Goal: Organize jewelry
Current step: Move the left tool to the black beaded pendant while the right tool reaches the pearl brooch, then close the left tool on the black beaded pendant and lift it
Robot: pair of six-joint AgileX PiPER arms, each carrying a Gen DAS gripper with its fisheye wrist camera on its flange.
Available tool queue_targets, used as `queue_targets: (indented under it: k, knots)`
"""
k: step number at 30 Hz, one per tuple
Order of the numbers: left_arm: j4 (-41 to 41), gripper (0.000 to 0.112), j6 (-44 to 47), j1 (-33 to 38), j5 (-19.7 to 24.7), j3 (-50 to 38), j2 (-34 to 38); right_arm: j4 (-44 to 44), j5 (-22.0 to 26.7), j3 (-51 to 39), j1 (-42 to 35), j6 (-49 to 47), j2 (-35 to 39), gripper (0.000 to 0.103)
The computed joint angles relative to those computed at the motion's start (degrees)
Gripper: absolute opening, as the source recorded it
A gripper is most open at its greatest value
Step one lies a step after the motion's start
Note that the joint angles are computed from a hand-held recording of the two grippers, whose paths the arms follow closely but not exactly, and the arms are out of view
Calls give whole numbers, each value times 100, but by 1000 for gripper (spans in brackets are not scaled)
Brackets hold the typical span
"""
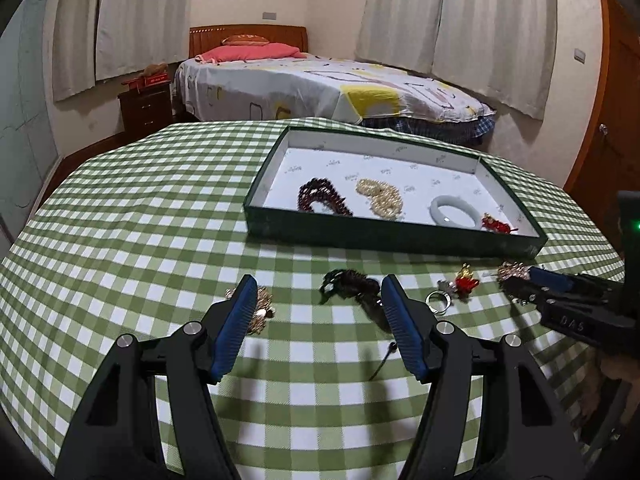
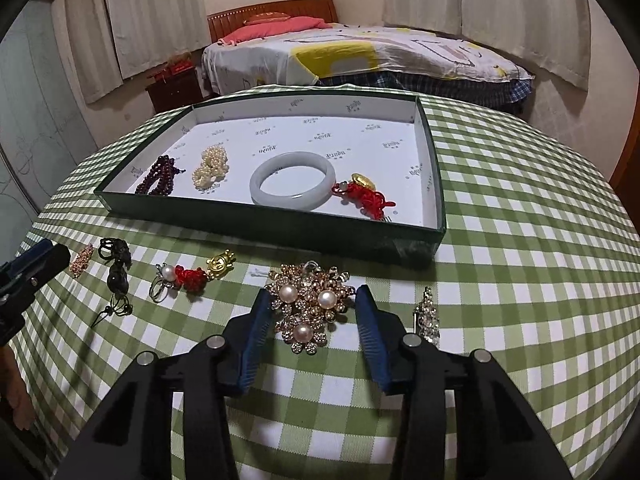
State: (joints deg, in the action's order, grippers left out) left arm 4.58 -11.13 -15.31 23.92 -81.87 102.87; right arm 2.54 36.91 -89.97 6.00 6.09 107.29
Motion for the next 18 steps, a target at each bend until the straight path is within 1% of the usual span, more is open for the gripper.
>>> queue_targets:
  k: [6,11,18]
  knots:
    - [85,63,-115,165,31,89,6,127,-57,120,-19,-102,-83,44]
    - [51,63,-105,244,143,6,81,198,-56,108,-37,-160,-77,44]
    - [-53,61,25,189,195,-64,119,243,-113,140,-52,-157,-119,44]
